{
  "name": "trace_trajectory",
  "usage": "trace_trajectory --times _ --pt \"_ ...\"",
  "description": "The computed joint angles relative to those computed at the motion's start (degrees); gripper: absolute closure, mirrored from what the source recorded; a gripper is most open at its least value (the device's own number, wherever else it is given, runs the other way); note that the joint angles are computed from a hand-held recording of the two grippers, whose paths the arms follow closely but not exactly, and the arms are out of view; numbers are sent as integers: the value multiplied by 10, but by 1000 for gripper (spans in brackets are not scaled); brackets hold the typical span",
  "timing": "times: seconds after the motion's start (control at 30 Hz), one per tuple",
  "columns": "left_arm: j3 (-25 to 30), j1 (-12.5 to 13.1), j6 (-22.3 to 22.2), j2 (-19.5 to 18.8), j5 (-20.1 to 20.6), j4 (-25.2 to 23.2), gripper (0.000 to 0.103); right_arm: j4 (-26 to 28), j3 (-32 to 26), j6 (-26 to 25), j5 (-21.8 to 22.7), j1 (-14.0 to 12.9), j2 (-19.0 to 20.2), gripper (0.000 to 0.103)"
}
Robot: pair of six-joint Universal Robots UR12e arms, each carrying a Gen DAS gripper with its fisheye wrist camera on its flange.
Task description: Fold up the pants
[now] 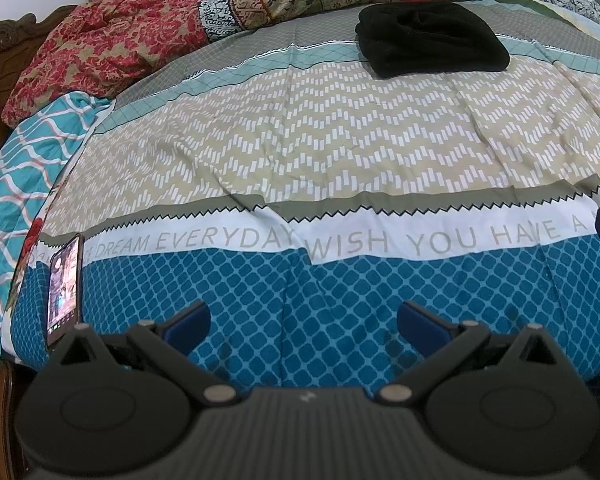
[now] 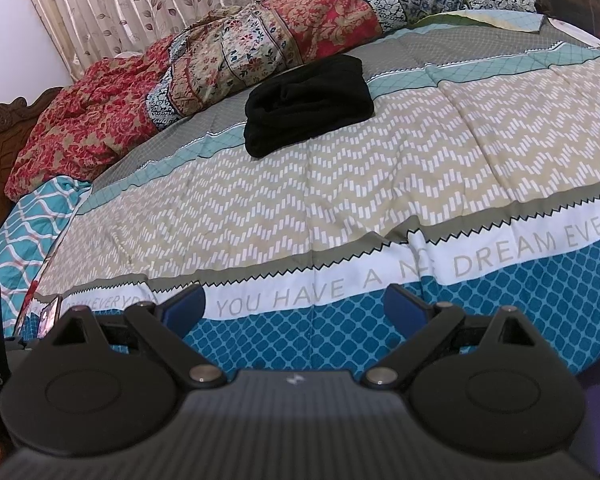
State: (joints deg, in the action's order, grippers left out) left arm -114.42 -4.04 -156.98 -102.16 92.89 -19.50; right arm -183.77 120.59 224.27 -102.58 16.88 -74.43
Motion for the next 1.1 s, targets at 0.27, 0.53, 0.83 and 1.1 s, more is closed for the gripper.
trace_trajectory --times 0.27,0.53,0.83,1.1 --pt "1 0 0 -1 2 0 0 1 0 -4 2 -2 -1 6" --pt "4 0 -4 -2 6 -5 0 2 0 -7 5 -2 -1 6" --pt "5 0 -4 -2 4 -10 0 2 0 -3 5 -2 -1 6" --pt "5 0 -4 -1 5 -11 0 1 0 -4 4 -2 0 6"
